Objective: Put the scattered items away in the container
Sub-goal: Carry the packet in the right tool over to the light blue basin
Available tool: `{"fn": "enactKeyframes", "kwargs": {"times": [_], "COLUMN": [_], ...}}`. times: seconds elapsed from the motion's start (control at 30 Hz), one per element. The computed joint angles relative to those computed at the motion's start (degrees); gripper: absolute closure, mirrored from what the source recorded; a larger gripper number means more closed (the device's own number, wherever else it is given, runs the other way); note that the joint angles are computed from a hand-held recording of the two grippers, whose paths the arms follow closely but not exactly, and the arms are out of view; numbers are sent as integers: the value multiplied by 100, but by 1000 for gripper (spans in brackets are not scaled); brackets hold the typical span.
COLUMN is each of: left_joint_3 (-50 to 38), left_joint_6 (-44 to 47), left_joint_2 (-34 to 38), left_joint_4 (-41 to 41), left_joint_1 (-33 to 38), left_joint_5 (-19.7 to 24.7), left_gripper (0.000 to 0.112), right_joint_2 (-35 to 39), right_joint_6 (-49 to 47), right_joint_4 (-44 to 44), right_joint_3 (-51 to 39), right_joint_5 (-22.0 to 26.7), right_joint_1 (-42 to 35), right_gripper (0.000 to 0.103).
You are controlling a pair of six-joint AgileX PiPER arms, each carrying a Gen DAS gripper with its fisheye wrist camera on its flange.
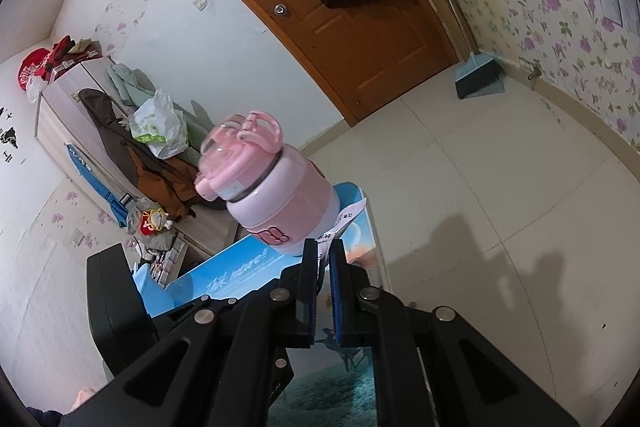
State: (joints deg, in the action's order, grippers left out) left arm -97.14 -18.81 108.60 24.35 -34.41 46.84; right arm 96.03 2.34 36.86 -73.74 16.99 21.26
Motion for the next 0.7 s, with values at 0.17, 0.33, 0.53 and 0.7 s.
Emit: {"fn": "enactKeyframes", "kwargs": {"times": [0.17, 0.33, 0.53, 0.7], "left_joint_3": [83, 310, 598, 975], "left_joint_6": [-62, -261, -512, -765], "left_joint_2": [-292, -702, -1231, -1885], "left_joint_4": [75, 245, 485, 665], "left_joint_1": [-55, -123, -226, -279], "left_joint_5": [78, 105, 182, 252], "left_gripper": [90, 90, 90, 90], "right_joint_2": [-241, -513, -767, -933], "right_joint_6": [808, 1784, 3086, 4049], "right_joint_4": [-833, -1893, -3233, -4285], "right_joint_3": [-77, -214, -494, -860], "right_joint_5": [78, 229, 510, 897], "right_joint_1": [160, 425, 882, 1417], "right_gripper": [97, 97, 97, 97]}}
